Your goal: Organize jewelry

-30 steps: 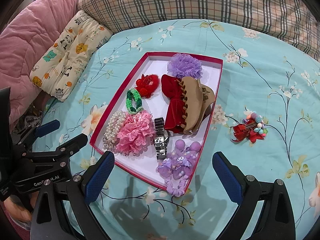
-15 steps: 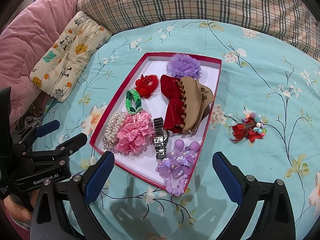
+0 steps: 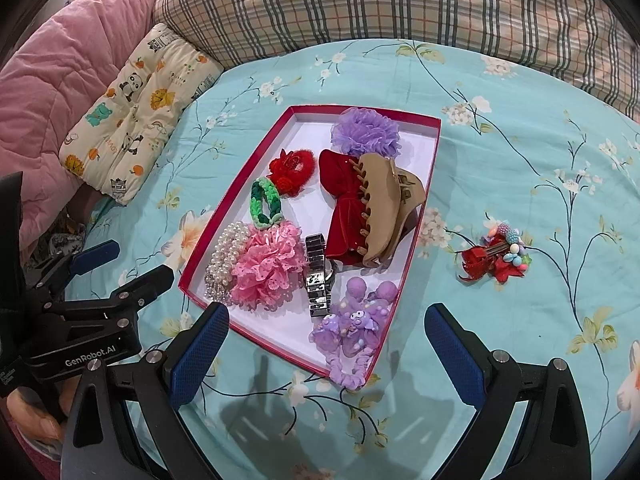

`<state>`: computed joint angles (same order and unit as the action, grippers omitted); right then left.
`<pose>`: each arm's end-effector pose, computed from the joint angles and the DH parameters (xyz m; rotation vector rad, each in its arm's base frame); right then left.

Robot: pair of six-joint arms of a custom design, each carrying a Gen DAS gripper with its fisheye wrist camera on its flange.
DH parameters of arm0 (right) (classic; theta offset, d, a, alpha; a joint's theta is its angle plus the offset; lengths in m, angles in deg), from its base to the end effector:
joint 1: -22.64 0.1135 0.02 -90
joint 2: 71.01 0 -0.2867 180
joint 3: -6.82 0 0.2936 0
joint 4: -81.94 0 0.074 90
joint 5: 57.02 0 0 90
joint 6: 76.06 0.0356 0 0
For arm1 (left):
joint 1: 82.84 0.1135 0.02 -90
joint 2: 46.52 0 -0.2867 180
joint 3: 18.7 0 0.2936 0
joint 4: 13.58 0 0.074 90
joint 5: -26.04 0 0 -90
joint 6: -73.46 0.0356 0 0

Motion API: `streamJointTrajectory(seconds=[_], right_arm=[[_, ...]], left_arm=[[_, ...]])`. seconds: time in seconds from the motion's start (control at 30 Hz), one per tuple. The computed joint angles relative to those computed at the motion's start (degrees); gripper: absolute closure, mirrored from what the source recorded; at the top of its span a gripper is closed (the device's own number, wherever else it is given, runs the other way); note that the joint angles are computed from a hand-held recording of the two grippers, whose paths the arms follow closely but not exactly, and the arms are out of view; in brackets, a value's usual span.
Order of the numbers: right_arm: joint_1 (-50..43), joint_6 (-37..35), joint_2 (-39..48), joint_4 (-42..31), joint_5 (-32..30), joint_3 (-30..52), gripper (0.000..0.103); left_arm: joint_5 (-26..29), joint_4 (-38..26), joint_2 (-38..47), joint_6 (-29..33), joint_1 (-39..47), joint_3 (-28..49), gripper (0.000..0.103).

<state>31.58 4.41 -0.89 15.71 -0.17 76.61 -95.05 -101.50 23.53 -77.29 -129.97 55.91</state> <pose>0.2512 0.0592 0.2862 -0.5821 2.5687 0.7796 0.1679 -0.1538 0.3026 -0.3526 2.5964 0.3061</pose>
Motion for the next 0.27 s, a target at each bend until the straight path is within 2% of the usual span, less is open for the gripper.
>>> streamJointTrajectory(seconds=[0.27], right_arm=[[-1.40, -0.12, -0.60, 0.81, -0.65, -1.26, 0.004]], left_arm=[[0.57, 0.75, -0.05, -0.56, 0.13, -0.34, 0.013]])
